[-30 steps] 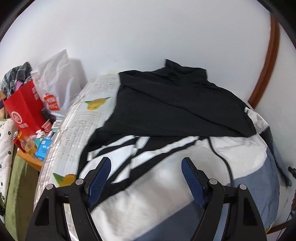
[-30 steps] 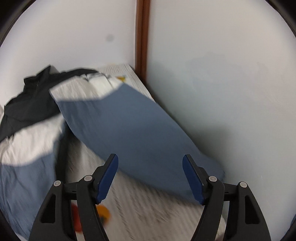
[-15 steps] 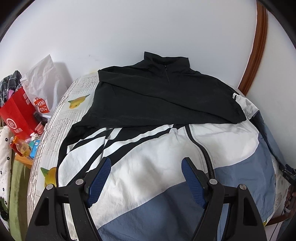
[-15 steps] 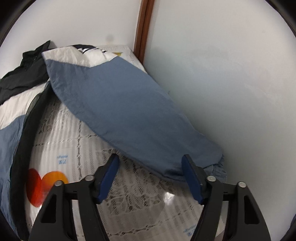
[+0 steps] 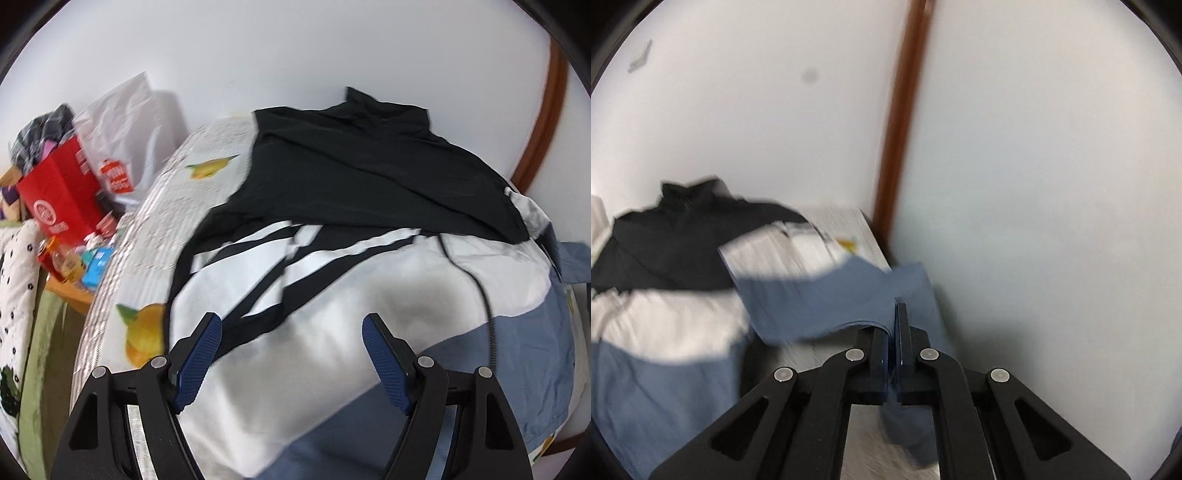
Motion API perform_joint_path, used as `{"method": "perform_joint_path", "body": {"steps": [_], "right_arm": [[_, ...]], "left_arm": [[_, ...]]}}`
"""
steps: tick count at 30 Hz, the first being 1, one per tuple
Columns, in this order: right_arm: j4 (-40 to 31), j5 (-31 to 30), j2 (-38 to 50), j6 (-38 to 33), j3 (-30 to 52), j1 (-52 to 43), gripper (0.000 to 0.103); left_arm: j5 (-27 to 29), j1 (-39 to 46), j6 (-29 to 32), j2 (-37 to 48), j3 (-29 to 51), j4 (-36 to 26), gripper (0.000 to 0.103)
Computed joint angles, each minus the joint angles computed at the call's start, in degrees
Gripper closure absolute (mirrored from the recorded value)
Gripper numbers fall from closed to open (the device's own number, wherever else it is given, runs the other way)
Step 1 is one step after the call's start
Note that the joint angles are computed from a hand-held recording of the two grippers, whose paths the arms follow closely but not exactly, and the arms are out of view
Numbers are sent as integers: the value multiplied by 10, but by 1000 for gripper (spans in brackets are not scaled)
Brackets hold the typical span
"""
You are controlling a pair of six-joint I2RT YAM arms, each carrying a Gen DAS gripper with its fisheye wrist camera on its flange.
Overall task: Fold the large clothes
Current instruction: 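Reach the right tool to the blue-grey sleeve cuff and close on it, then carry the blue-grey sleeve with the right tool across the jacket body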
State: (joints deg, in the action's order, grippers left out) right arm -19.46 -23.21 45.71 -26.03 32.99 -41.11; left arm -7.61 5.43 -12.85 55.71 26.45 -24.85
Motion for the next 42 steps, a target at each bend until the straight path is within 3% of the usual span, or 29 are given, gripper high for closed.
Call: {"method": "perform_joint_path", "body": {"steps": [6, 9, 12, 21, 32, 33, 35, 37, 40, 42], "right_arm": [[-10, 192, -6, 135, 65, 315, 101], [19, 298, 55, 185, 101, 475, 101], [50, 354, 141, 225, 150, 595, 101], [123, 390, 379, 277, 294, 783, 101], [98, 380, 624, 302, 450, 848, 99], [90, 379, 636, 304, 456, 848, 95], [69, 378, 651, 314, 464, 847, 70], [67, 392, 658, 324, 460, 845, 33], [64, 389, 641, 334, 434, 834, 15], [40, 361, 628, 344, 423, 819, 14]], "left_arm": [[57, 130, 79, -22, -24, 8, 26], [88, 189, 111, -23, -28, 17, 26], [128, 247, 140, -15, -30, 29, 26], [193, 337, 181, 45, -24, 71, 26], [215, 360, 185, 89, -11, 98, 26], [214, 358, 184, 90, -9, 98, 26], [212, 353, 183, 87, -7, 95, 26], [209, 345, 181, 81, -5, 90, 26], [203, 330, 176, 65, -3, 78, 26], [195, 315, 171, 53, 0, 68, 26]]}}
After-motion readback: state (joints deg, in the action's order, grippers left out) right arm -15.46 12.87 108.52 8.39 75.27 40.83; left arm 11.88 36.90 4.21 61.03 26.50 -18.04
